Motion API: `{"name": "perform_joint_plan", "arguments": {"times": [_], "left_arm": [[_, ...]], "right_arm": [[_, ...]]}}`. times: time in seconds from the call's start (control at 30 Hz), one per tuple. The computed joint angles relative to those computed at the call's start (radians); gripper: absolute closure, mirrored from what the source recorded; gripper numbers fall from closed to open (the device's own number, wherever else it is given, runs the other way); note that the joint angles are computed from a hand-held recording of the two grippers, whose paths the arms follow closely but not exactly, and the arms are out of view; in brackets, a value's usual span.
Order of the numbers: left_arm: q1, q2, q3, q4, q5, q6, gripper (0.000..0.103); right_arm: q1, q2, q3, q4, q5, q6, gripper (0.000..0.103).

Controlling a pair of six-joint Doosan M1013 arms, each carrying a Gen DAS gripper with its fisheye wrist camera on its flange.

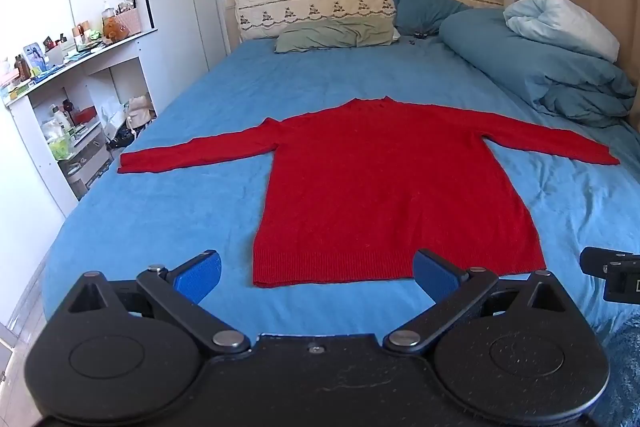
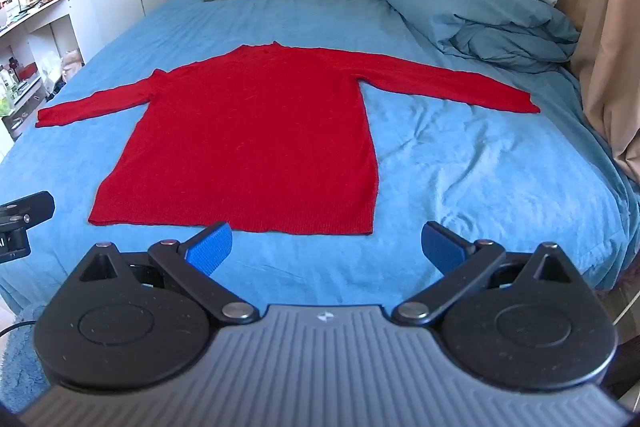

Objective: Fold small clothes

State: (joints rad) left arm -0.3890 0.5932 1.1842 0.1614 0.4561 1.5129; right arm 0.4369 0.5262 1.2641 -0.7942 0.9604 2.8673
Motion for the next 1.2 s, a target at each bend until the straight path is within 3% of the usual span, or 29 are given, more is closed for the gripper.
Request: {"name": "perform_joint_plan", "arguments": {"times": [1.2], "left_arm": [[0.007,-0.009,0.011,-0.039,-0.016,0.028,0.000]], "right_arm": [[0.005,0.010,-0.019,-0.004,0.009,-0.005,0.000]]}}
